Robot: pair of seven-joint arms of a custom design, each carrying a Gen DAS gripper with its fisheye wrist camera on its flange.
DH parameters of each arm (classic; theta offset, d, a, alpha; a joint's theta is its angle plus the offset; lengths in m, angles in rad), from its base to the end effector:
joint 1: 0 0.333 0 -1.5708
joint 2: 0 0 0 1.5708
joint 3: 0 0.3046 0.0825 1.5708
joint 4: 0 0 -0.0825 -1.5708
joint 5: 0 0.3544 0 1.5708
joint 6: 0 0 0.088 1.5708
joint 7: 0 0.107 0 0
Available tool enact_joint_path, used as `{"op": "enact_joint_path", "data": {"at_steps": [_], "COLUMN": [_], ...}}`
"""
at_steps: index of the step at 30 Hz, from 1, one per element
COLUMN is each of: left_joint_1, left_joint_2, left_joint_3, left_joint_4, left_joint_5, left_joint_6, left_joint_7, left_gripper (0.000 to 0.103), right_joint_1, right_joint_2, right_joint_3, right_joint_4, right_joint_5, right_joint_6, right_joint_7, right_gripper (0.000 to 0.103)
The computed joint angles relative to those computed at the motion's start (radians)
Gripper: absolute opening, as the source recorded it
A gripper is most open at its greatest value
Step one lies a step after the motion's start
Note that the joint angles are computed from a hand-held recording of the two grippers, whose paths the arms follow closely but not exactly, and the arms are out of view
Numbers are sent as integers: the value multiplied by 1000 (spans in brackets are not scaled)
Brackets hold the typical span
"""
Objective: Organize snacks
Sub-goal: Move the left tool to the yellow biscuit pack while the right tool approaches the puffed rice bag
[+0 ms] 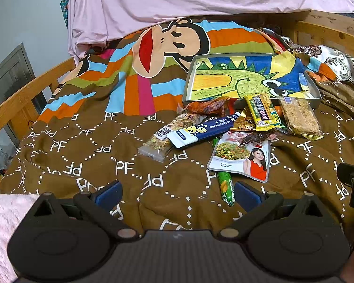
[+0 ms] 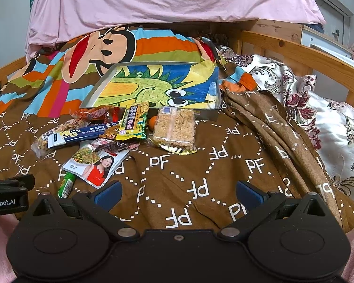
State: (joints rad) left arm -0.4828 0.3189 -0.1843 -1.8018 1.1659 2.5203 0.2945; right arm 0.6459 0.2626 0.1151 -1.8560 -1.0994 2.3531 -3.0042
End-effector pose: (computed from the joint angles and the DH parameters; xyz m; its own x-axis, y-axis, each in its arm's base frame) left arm 0.5029 -0.3934 0.4160 -0.1222 -0.9708 -0.2067 -0.6370 0.2364 -0.7337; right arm 0.4597 0.4140 0.4151 -0.2180 -0.9756 -0.0270 -0.6399 0.1638 -0.7508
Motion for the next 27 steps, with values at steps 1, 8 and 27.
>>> {"op": "enact_joint_path", "data": {"at_steps": [1,8,27], "left_joint_1": [0,1,94], "left_joint_2": [0,-2,55], "left_joint_3": [0,0,-19], "left_joint_4": [0,-2,86], "left_joint_5": [0,-1,-294], "left_joint_6": [0,4,182], "left_joint_7": [0,0,356], "left_gripper": [102,102,102], "right_joint_1": [1,8,-65], "right_joint_2": [0,-12,46], "right_joint_3": [-1,-2,-24], "right_joint_4": [0,-8,85], "right_joint_5": [-3,-37,46], "right_joint_6": [0,-15,96], "right_joint_7": [4,50,-374], "right_gripper": [102,103,102]}}
